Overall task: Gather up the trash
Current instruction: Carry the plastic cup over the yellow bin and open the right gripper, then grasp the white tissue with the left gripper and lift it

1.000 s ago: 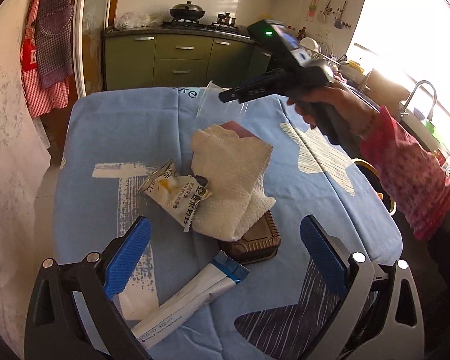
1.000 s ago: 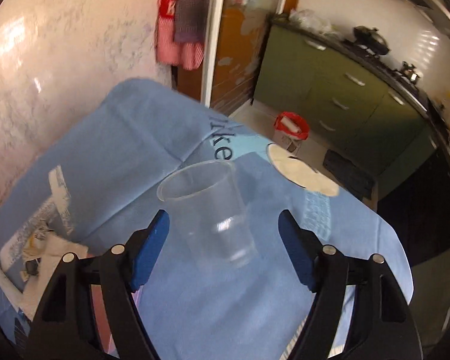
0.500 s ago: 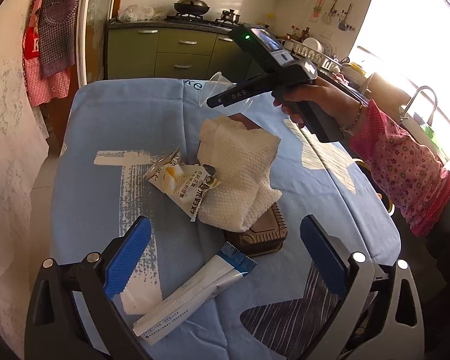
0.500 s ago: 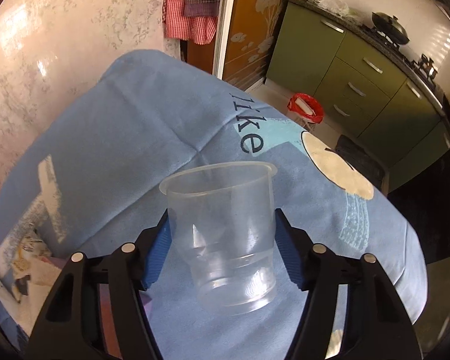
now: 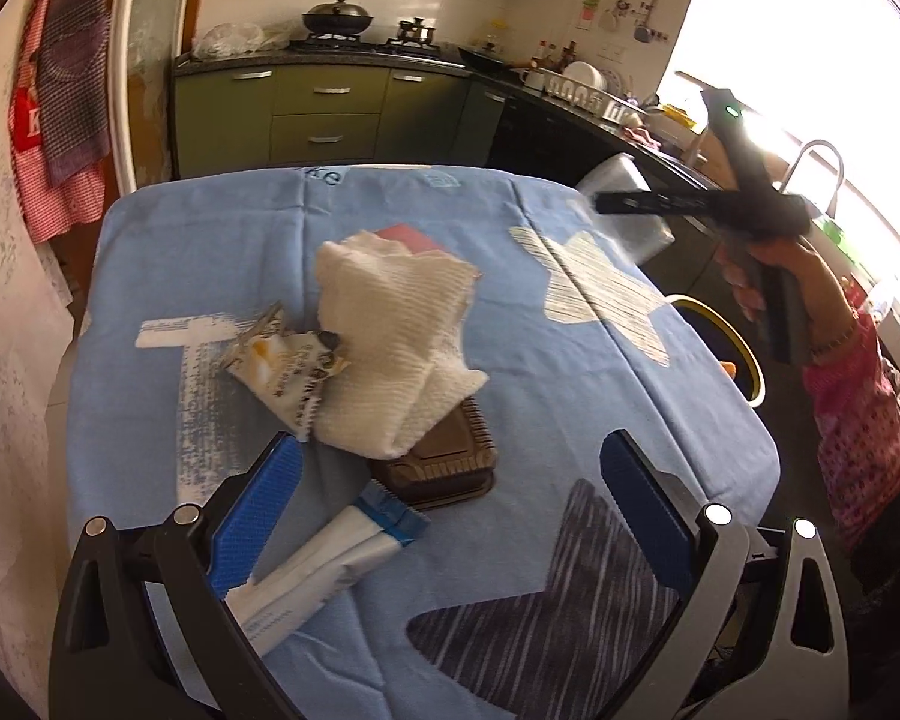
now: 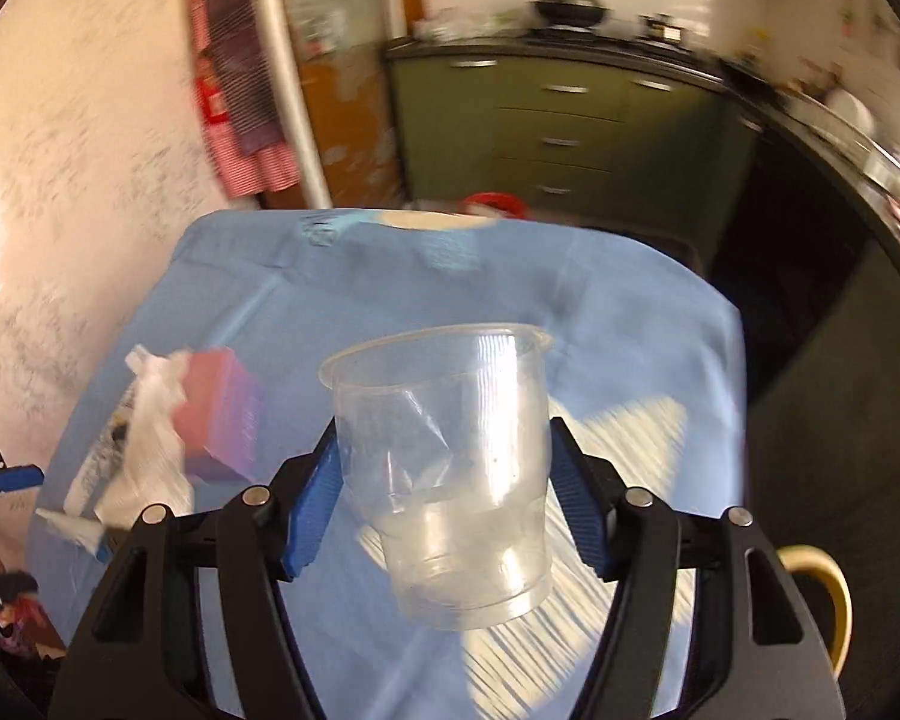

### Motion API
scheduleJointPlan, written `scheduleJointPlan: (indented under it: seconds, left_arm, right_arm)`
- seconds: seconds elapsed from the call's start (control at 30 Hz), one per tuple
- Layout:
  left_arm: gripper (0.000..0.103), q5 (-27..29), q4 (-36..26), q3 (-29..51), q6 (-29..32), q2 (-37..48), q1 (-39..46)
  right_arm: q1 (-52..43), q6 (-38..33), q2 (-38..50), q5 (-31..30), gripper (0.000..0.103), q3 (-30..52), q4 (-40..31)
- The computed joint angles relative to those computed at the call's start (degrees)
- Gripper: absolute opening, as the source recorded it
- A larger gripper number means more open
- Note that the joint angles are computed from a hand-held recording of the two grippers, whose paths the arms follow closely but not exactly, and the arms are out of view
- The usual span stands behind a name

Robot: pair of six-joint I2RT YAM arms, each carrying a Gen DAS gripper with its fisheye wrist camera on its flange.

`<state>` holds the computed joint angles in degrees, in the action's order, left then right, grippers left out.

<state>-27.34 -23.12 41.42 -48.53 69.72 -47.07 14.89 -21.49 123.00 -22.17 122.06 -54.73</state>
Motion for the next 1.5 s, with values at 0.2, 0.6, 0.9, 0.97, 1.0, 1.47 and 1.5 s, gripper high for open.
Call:
scheduleJointPlan:
  seconds: [0.2, 0.6, 0.9, 0.97, 1.0, 1.47, 1.5]
  left_arm:
    - [0.098, 0.8, 1.0, 5.3, 1.7, 6.4, -1.8]
    - [0.098, 1.1, -1.8, 15.8, 4.0, 16.9, -4.9]
    - [0.098, 3.0, -0.5, 12.9, 4.3, 15.1, -3.1]
    - [0.098, 3.2, -1.0, 11.2, 3.9, 13.5, -2.0]
    - [0.098, 3.2, -1.5, 10.6, 3.8, 12.7, -1.5]
    - [0.095, 6.9, -1.2, 7.2, 14.2, 8.3, 8.1]
    - [0.093, 8.0, -0.5, 7.9, 15.4, 9.4, 9.1]
  right_arm:
    - [-15.3, 1.9, -5.2, 3.8, 0.064, -10.9, 5.2]
    - [-26.9, 5.0, 9.5, 11.3, 0.067, -1.2, 6.1]
    - [-28.8, 5.1, -3.9, 4.4, 0.068, -21.6, 15.8]
    - [-28.7, 4.9, -8.1, 2.0, 0.069, -27.5, 18.1]
    - [-28.6, 4.7, -10.1, 0.9, 0.069, -30.4, 19.0]
    - [-23.2, 4.7, -22.0, -5.8, 0.070, -46.6, 22.5]
    - [-22.8, 4.9, -22.3, -5.9, 0.070, -47.0, 22.7]
